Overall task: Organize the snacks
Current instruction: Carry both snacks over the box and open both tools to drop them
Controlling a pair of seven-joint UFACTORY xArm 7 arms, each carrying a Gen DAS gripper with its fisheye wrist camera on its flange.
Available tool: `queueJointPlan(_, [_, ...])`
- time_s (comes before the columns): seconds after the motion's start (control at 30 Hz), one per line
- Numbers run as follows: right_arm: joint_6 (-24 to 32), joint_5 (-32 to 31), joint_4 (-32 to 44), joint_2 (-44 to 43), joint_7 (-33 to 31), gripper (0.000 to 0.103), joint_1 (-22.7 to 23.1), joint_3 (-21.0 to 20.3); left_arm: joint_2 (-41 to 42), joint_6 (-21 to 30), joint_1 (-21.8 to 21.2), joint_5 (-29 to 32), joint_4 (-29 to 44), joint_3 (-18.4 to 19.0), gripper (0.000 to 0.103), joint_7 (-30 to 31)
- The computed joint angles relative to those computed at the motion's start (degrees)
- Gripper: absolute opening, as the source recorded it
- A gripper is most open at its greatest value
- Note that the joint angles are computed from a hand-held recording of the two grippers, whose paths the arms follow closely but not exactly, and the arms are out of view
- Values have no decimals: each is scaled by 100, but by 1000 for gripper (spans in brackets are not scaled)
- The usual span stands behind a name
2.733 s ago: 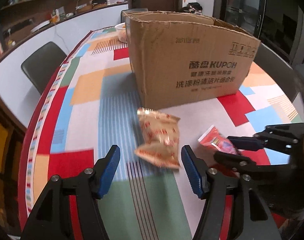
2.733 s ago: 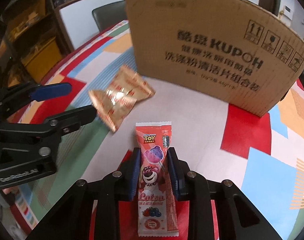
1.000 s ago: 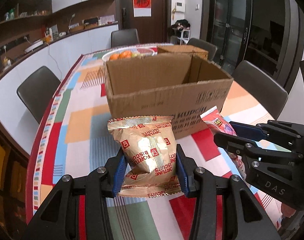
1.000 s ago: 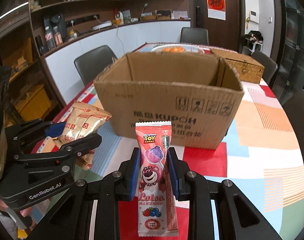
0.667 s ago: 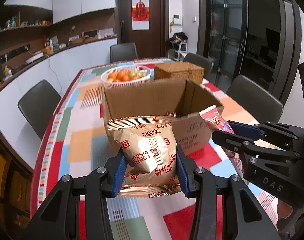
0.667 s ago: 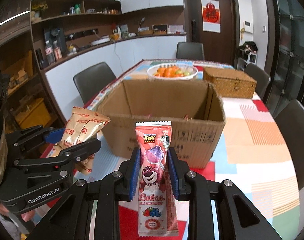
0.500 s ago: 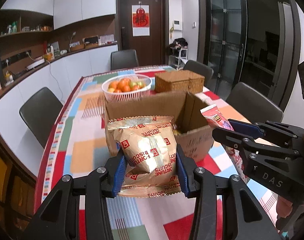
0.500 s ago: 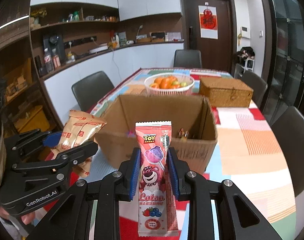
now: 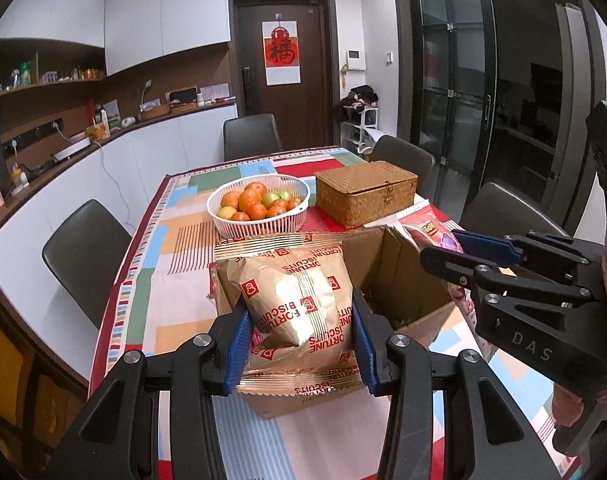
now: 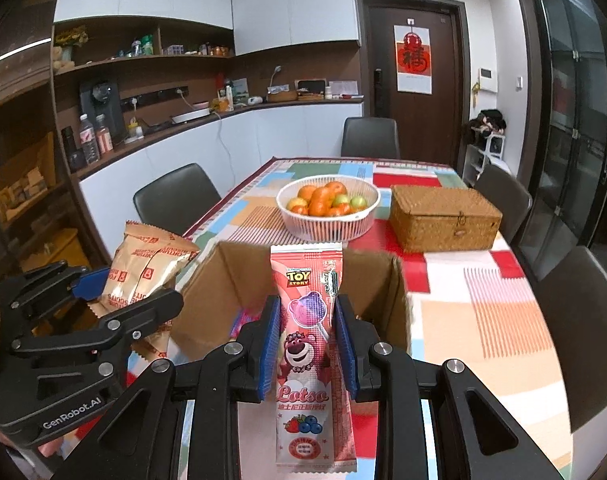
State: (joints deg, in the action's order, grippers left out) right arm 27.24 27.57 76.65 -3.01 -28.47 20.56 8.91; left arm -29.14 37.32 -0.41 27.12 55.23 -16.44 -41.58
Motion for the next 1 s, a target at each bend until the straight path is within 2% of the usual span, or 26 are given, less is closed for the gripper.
queueJointPlan(0.23, [99, -928, 748, 625, 741, 28, -54, 85, 463, 82, -88, -231, 379, 274, 45, 300])
queueJointPlan(0.53, [655, -1884, 1855, 1514, 1425, 28, 15, 115, 1141, 226, -252, -754, 739, 693, 45, 586])
queueJointPlan(0.83, [1237, -2405, 2737, 2284, 1825, 28, 192, 61, 1644, 555, -373, -708, 1004, 831, 45, 733])
queueJointPlan(0.87, [1286, -2448, 2776, 2335, 1867, 28, 213, 46, 1666, 563, -381, -679, 1006, 839, 46, 711])
queueJointPlan(0.93, [1390, -2597, 2866, 2448, 1967, 29, 274, -5, 1686, 591, -384, -586, 1003, 847, 54, 653])
queueJointPlan(1.0, [1458, -2669, 2864, 2485, 1952, 36, 289, -8, 1636, 617, -374, -428, 951, 826, 57, 524])
